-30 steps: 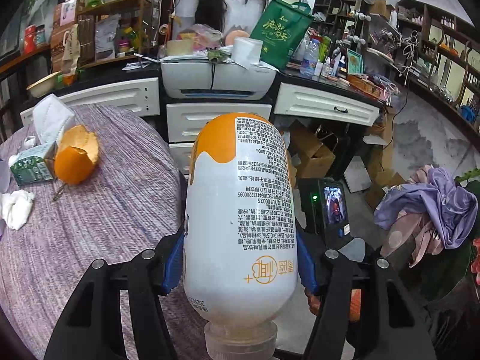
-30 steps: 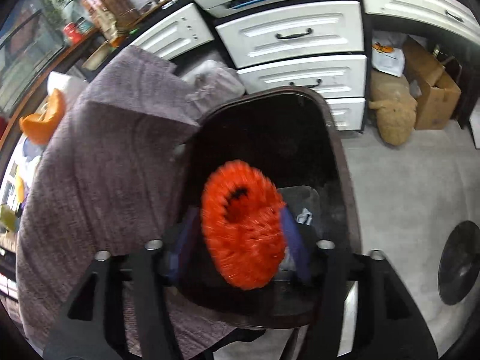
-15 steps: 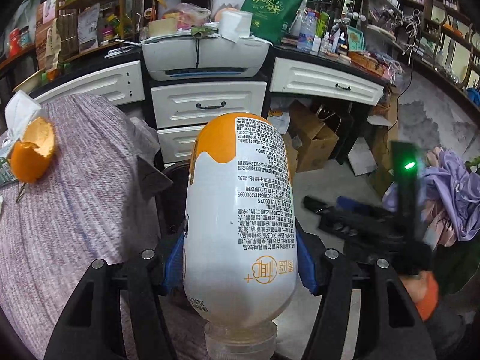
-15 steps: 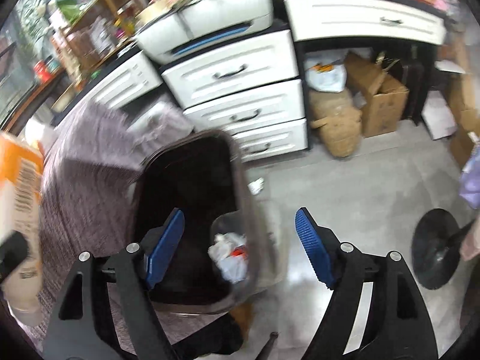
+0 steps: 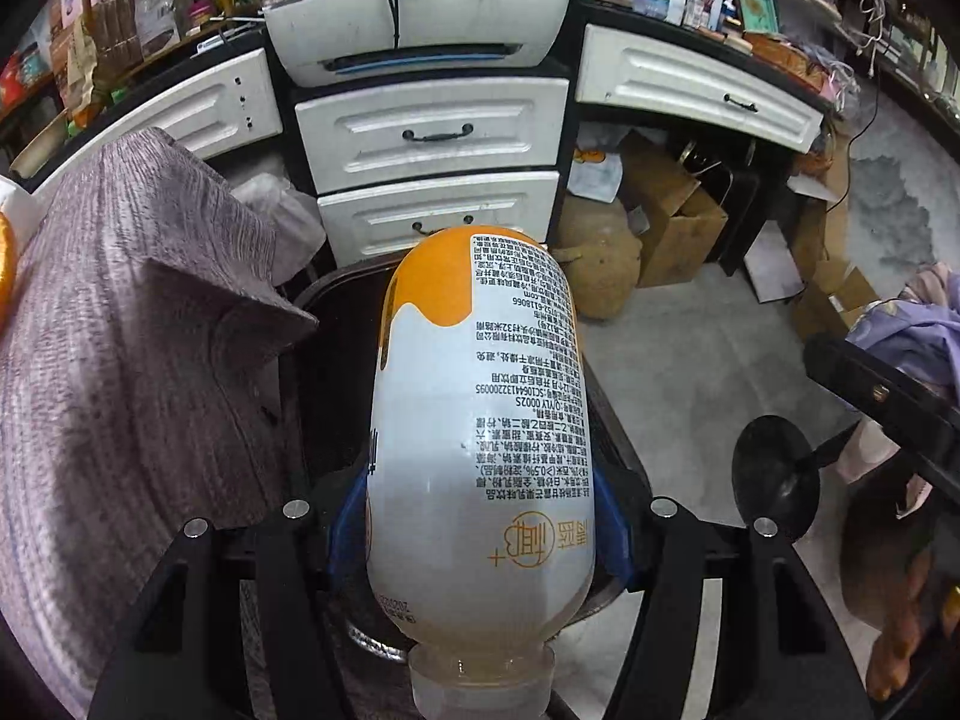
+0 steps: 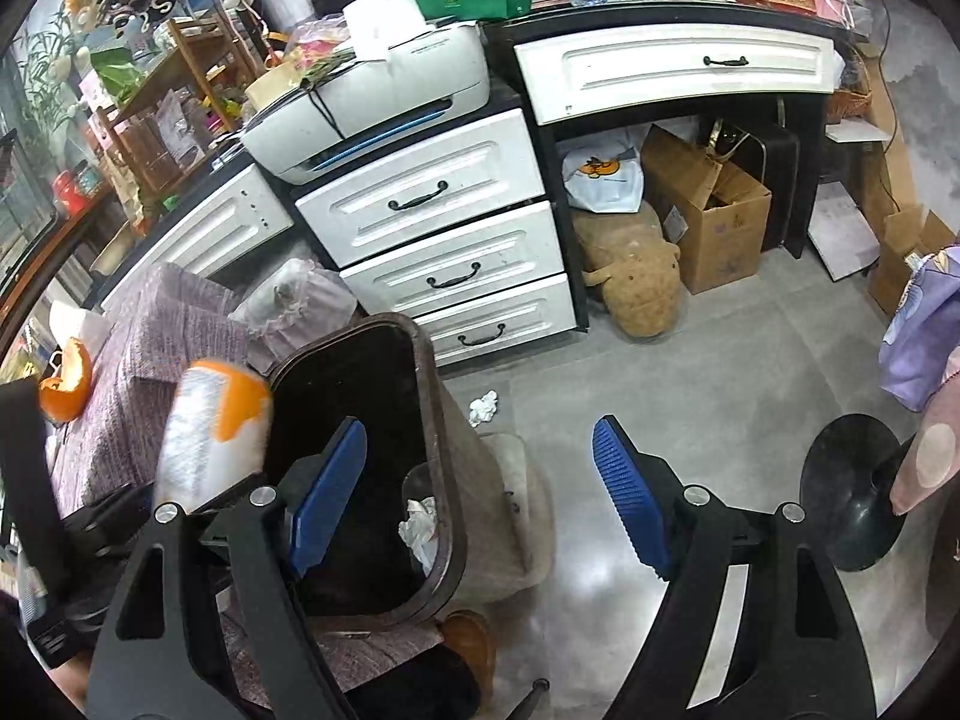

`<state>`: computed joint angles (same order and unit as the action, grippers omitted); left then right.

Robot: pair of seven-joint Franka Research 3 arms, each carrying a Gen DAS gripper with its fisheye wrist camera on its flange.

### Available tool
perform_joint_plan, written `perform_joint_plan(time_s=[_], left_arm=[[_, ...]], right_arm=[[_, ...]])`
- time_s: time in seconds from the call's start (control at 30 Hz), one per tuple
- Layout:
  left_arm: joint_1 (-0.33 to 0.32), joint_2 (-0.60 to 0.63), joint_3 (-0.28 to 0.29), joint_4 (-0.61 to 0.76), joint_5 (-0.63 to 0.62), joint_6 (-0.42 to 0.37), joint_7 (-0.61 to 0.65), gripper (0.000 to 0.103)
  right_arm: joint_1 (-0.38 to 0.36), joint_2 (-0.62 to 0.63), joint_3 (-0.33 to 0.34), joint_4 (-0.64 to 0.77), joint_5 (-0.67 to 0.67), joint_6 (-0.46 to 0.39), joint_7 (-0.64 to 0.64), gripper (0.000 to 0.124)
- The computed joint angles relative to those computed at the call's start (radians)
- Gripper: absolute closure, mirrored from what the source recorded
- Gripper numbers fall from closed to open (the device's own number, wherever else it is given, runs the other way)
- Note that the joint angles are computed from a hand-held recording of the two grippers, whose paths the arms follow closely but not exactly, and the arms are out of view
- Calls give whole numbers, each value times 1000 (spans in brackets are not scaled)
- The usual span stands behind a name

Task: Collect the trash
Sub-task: 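Carry net and bottle over the black bin and open both grippers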

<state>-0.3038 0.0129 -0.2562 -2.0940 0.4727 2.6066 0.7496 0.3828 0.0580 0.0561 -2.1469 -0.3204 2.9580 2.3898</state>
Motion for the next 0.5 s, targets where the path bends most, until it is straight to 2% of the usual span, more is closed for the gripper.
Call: perform_joint_plan(time_s=[0.23, 0.3, 0.37, 0.5], left_arm=[[-1, 61, 4, 49, -35, -64, 25, 42], [-2, 68, 5, 54, -52, -72, 37, 34], [-9, 66, 5, 51, -30, -71, 22, 13], [-20, 41, 0, 34, 12, -55, 16, 9]], right_arm=[[10, 12, 9, 7, 50, -3, -48, 46], [16, 13, 6, 7, 47, -2, -45, 46], [19, 14, 6, 8, 53, -5, -52, 46], [21, 15, -2, 9, 44, -11, -44, 46]])
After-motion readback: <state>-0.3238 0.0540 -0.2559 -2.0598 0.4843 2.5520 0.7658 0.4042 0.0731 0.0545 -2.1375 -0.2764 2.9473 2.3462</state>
